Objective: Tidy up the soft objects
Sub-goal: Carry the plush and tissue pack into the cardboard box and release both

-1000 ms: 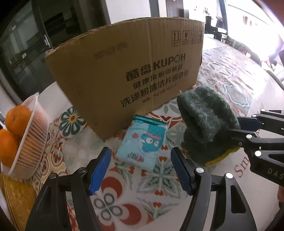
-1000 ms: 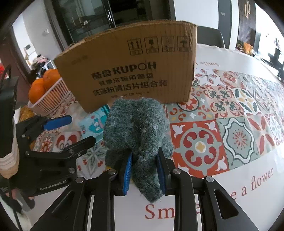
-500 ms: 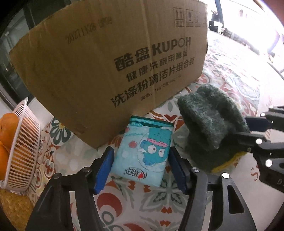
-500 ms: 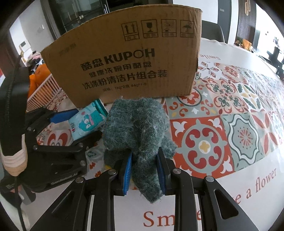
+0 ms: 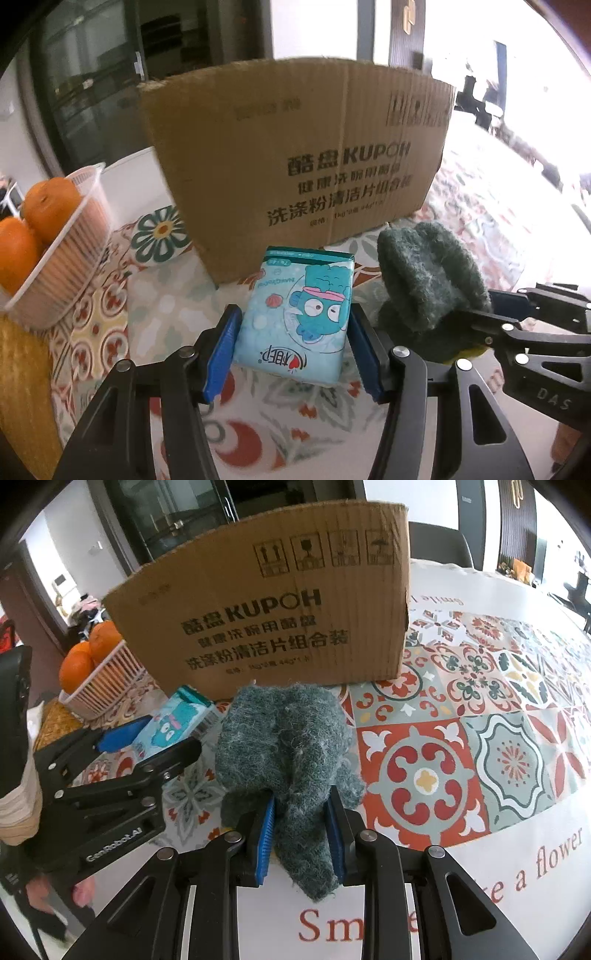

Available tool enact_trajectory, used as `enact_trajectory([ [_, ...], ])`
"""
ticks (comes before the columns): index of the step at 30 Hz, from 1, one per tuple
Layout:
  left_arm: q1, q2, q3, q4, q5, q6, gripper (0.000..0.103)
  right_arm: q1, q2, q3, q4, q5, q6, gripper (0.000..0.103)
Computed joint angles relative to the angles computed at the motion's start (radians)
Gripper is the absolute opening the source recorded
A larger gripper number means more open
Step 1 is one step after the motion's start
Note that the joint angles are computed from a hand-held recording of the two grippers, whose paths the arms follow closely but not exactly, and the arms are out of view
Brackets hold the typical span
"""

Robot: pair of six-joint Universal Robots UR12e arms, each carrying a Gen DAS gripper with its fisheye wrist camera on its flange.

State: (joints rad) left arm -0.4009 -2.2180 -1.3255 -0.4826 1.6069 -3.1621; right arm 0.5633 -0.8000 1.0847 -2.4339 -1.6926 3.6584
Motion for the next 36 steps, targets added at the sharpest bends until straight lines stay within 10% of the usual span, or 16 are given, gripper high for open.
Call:
enact_trajectory([
  [16,-0.03,0.099,-0.092,0.104,0.083,-0.171,0.057,0.028,-0.086,0.093,-0.195,-0.085,-0.103,0.027],
  [36,-0.061,0.102,-0.002,0.232,0.207,-0.134,0.057,0.017,-0.11,0.058,-0.371,-0.111,-0.198,0.027],
])
